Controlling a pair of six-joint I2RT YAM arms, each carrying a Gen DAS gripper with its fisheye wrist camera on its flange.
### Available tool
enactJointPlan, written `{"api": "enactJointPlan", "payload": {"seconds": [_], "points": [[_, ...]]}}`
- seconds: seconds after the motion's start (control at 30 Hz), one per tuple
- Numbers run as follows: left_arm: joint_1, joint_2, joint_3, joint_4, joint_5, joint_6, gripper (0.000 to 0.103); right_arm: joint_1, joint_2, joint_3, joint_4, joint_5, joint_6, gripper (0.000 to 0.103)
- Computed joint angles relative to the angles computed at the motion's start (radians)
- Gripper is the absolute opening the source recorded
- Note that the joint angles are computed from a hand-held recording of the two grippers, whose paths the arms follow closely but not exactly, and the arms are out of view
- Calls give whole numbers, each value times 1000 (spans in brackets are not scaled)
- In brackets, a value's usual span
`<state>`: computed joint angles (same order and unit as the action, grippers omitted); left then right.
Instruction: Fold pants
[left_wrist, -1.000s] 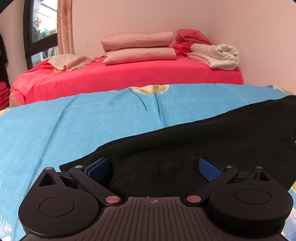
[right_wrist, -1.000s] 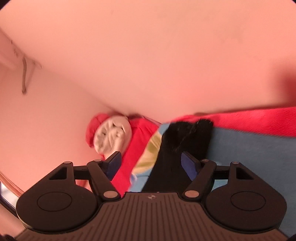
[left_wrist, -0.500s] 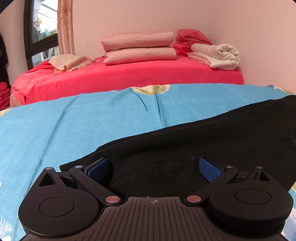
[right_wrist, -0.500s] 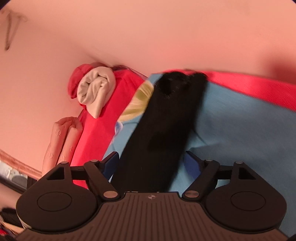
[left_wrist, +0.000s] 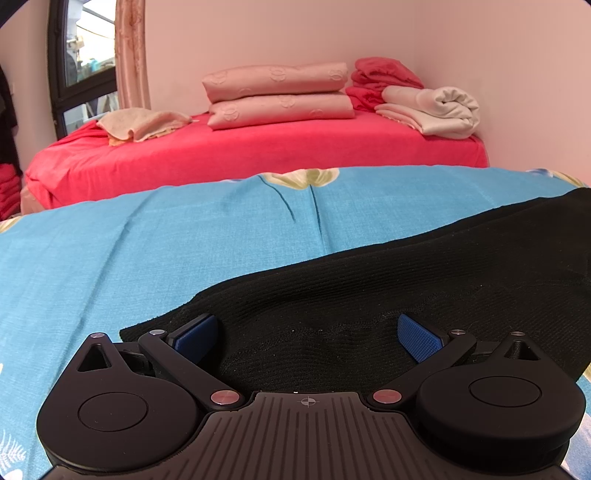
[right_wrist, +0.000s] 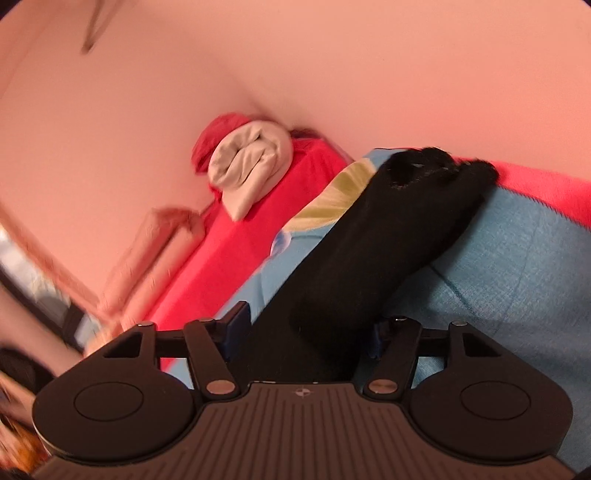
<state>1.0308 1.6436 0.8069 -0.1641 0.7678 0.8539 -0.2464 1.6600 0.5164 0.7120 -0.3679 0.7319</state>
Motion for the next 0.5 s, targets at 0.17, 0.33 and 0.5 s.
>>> {"api": "enactJointPlan", "payload": {"seconds": [0.17,0.33,0.5], "points": [[0,0,0,0,0,0,103,29,-26,-11,-53,120,-2,19],[1,1,-4,6,0,4,103,-36,-12,11,-63,162,71,17],[0,1,-8,11,0,3,103,36,-50,21,-134,282,-49,17]]}}
